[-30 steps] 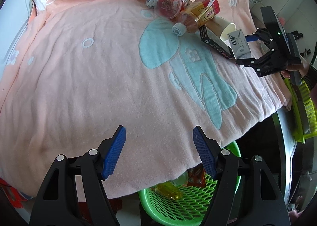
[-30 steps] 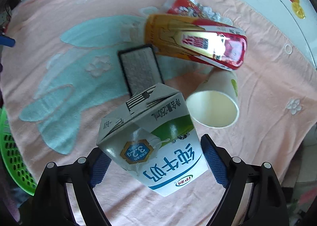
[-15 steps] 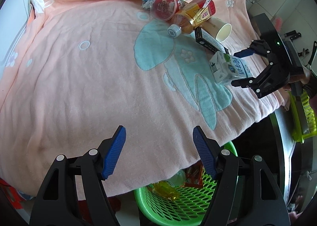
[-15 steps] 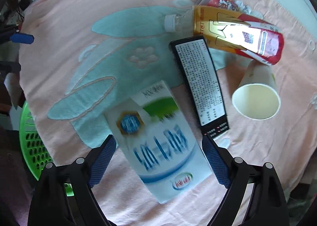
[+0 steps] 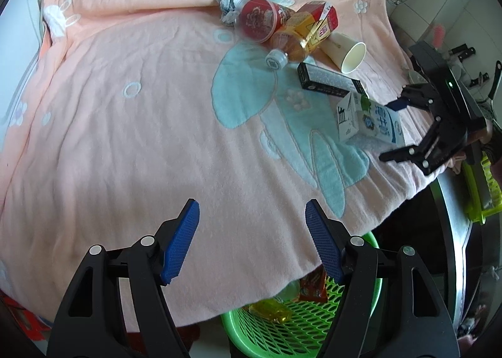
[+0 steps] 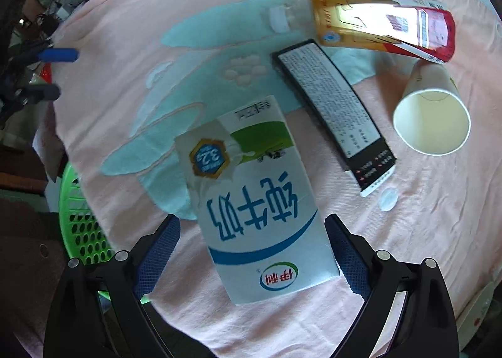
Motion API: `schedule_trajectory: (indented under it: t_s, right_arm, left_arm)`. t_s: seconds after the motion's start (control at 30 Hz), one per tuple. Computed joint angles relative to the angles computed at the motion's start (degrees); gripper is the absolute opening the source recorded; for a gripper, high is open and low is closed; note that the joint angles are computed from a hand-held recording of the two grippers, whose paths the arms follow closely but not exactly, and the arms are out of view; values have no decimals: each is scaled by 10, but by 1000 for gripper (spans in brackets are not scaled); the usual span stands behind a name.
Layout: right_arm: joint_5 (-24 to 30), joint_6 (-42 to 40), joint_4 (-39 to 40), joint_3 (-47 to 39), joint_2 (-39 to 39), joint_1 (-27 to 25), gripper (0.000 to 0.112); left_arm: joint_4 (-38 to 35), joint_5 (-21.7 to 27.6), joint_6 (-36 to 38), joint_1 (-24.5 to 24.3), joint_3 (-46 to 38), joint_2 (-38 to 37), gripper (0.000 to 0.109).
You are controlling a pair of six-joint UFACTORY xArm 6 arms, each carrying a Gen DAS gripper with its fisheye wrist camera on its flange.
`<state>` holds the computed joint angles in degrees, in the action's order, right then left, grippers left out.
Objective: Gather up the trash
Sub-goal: 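Lift the milk carton with the right tool while the left tool approaches the black box, then grasp the black-and-white box with the left tool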
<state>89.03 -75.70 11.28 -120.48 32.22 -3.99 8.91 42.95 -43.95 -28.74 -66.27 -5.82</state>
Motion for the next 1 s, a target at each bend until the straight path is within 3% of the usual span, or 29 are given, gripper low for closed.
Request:
schedule_trajectory:
  t_s: [0.03, 0.13, 0.23, 0.3, 0.5, 0.77, 0.9, 1.0]
  right_arm:
    - [-11, -6, 6, 22, -14, 0, 90]
    - [-113, -25, 13, 130, -77, 3, 90]
    - [-126, -13, 19, 144, -82, 8, 87]
    - [-122, -4, 12, 143, -78, 11, 74]
    - [-174, 31, 18, 224, -129, 12, 71]
    - [-199, 83, 16, 297, -198, -34, 70]
    - [-198, 99, 26, 331, -237, -61, 70]
    - [-198, 107, 32, 352, -258, -78, 70]
  left_arm:
    - [0, 0, 5, 2, -5, 3, 70]
    - [4, 2, 17, 6, -21, 14, 70]
    - [5, 1, 33, 7, -35, 23, 70]
    - [11, 3, 51, 6, -45, 28, 70]
    - [-12, -15, 166, 8, -92, 65, 70]
    - [-91, -10, 387, 3, -270, 210, 70]
    - [-125, 31, 502, 2, -397, 306, 68]
    - [-113, 80, 547, 1, -510, 384, 60]
